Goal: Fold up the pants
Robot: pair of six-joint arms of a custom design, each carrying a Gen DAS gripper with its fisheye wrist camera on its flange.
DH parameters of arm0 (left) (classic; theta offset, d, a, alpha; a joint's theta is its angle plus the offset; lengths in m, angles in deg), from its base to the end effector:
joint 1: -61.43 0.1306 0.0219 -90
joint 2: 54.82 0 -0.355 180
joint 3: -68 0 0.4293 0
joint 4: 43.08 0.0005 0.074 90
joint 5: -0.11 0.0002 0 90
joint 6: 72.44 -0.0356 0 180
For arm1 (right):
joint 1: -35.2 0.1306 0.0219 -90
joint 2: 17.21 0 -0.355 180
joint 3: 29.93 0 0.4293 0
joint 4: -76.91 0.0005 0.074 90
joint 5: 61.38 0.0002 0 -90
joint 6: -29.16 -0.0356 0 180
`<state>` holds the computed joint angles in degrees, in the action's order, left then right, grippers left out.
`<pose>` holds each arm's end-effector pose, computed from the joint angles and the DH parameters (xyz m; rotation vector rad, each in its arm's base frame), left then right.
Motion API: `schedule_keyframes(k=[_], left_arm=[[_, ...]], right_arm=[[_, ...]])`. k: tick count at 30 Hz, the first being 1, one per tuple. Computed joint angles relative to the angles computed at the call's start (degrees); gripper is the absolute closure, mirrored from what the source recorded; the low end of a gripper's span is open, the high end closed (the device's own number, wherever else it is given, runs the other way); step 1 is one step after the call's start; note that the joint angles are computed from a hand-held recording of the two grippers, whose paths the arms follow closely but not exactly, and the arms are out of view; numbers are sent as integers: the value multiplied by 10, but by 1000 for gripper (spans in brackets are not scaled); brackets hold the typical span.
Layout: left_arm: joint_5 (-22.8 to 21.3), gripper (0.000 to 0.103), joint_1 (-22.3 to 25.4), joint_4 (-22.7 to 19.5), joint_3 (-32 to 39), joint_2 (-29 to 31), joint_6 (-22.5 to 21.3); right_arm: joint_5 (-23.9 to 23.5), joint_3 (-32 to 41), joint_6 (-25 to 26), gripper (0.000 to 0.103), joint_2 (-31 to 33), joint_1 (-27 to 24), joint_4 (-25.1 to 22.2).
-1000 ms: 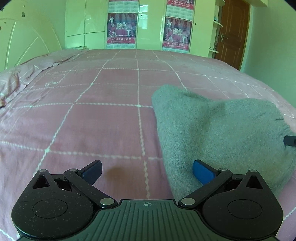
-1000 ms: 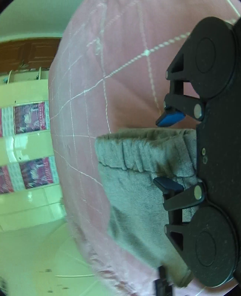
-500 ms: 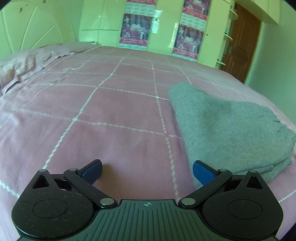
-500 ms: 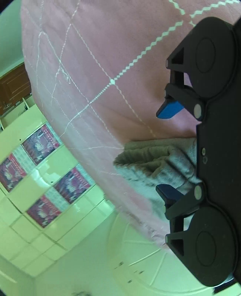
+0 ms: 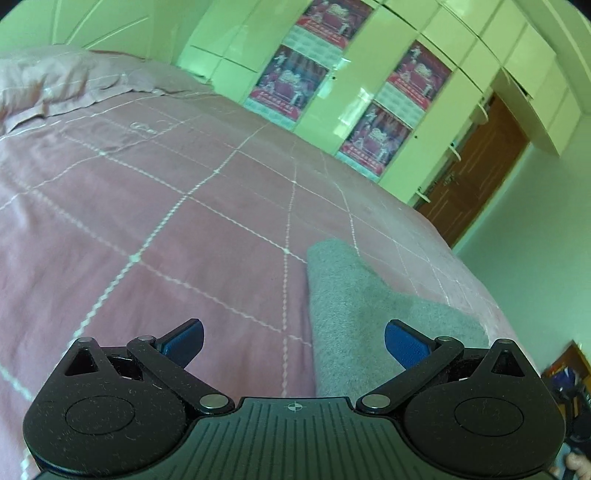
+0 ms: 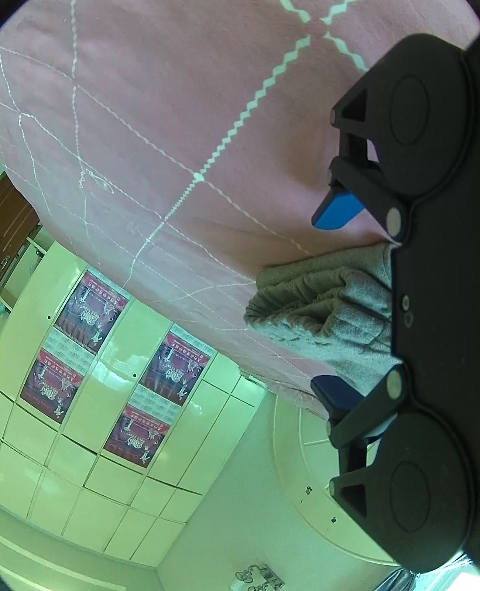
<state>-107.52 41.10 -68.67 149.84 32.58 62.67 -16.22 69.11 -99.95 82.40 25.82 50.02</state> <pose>0.4962 -0.1729 0.3876 -0.6298 2.0110 -0.3662 0.5944 -0.0733 0.4304 0.3676 2.0471 1.1188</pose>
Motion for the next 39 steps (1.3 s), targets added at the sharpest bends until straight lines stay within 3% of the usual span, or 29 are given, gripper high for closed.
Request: schedule_keyframes(k=[2, 5, 8, 13, 16, 21, 25, 31, 33, 35, 38, 39], left_arm=[[24, 0, 7, 9, 8, 16, 26], [81, 0, 18, 63, 7, 38, 28], [157, 0, 39, 74, 27, 73, 39], [240, 0, 67, 86, 58, 124, 45], [255, 0, 70, 86, 85, 152, 24], [222, 0, 57, 51, 149, 203, -38], [213, 0, 54, 38, 183, 226, -30], [324, 0, 80, 40, 201, 245, -8], [367, 0, 84, 37, 214, 257, -6], [409, 0, 90, 49, 221, 268, 14], [458, 0, 99, 84, 229, 285, 63], [465, 0, 99, 92, 234, 293, 73]], right_arm=[[-4, 11, 5, 23, 8, 0, -14], [-8, 29, 9, 23, 21, 2, -41], [-17, 69, 31, 21, 50, 7, -84], [-33, 160, 126, 15, 112, 16, -201], [-59, 204, 172, 5, 141, 19, -254], [-61, 245, 243, 5, 166, 23, -312], [-72, 278, 261, 5, 189, 25, -348], [-95, 381, 335, 5, 250, 32, -468], [-104, 411, 361, 6, 268, 37, -503], [-122, 427, 354, 8, 280, 37, -517], [-146, 463, 344, 19, 307, 36, -545], [-145, 468, 340, 27, 311, 37, -549]])
